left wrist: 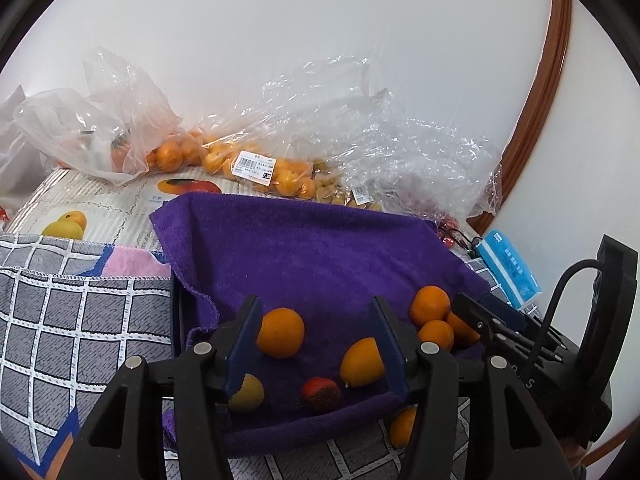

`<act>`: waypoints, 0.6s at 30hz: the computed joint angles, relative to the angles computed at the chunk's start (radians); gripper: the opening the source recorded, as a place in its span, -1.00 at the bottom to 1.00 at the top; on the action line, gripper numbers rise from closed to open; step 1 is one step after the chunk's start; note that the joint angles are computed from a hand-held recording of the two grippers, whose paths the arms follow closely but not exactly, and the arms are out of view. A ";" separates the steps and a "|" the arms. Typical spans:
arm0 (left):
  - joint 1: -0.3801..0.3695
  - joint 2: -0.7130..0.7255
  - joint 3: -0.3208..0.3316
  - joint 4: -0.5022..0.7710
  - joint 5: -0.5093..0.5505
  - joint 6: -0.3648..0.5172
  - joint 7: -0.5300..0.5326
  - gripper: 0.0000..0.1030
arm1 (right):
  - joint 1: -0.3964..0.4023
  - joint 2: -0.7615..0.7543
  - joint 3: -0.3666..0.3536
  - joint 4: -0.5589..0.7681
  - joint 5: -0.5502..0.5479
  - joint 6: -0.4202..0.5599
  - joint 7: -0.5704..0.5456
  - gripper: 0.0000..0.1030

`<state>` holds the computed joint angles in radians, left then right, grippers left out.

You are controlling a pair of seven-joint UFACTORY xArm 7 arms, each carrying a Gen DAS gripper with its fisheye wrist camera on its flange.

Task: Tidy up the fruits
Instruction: 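Withdraw both tools from the towel toward fruits on the cover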

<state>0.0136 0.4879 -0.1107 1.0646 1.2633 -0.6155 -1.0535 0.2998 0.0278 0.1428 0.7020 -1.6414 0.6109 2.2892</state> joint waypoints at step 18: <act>0.028 -0.061 -0.041 -0.099 -0.181 0.005 0.173 0.14 | 0.015 -0.116 0.039 -0.056 0.135 0.009 -0.073 0.04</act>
<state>0.0419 0.4274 -0.1514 0.9652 1.0827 -0.6106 -0.8805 0.3152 -0.0877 0.1822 0.6464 -1.5067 0.6199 2.2161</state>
